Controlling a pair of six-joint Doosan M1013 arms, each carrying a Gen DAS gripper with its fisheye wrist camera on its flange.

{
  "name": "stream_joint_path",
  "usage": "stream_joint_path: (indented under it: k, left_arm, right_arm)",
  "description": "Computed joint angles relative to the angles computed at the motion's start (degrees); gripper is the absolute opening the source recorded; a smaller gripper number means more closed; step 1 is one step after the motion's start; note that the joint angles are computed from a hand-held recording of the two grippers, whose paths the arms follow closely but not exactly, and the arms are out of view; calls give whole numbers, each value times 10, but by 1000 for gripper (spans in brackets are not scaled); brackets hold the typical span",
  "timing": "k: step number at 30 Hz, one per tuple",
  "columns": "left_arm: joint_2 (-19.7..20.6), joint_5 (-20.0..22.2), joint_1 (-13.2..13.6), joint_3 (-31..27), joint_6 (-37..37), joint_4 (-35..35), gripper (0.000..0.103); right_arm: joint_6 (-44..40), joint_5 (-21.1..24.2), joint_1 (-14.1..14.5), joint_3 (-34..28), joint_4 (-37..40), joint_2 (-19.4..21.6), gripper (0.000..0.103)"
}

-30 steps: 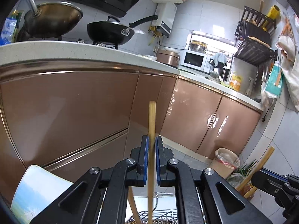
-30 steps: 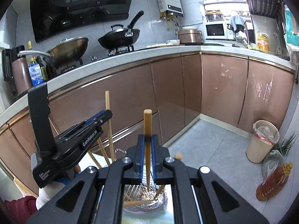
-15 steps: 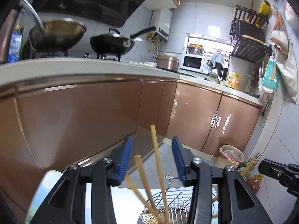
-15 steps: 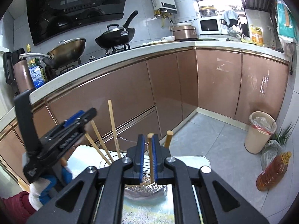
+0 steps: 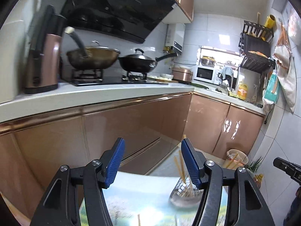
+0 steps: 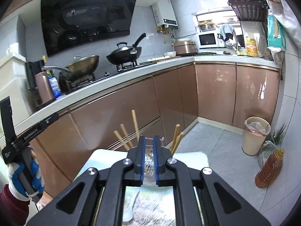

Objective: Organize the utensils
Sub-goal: 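Move both open tools back over the remaining chopsticks on the table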

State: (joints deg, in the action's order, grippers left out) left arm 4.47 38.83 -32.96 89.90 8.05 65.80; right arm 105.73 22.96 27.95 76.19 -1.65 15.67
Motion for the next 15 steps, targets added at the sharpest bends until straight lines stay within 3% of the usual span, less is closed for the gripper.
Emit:
stream_joint_path:
  k: [3,10,15]
  left_arm:
    - [-37,18,-10,31,-9,3,64]
    - [-111,66,-30,85,27,-65,64]
    - [-146,111,-51,110,50,-83,64]
  right_arm:
    - [10,-2,11,21,-8,-19,8]
    - [32,4,39,71,-25,-59,9]
    - [43,-2,55,100,-36,-81,19]
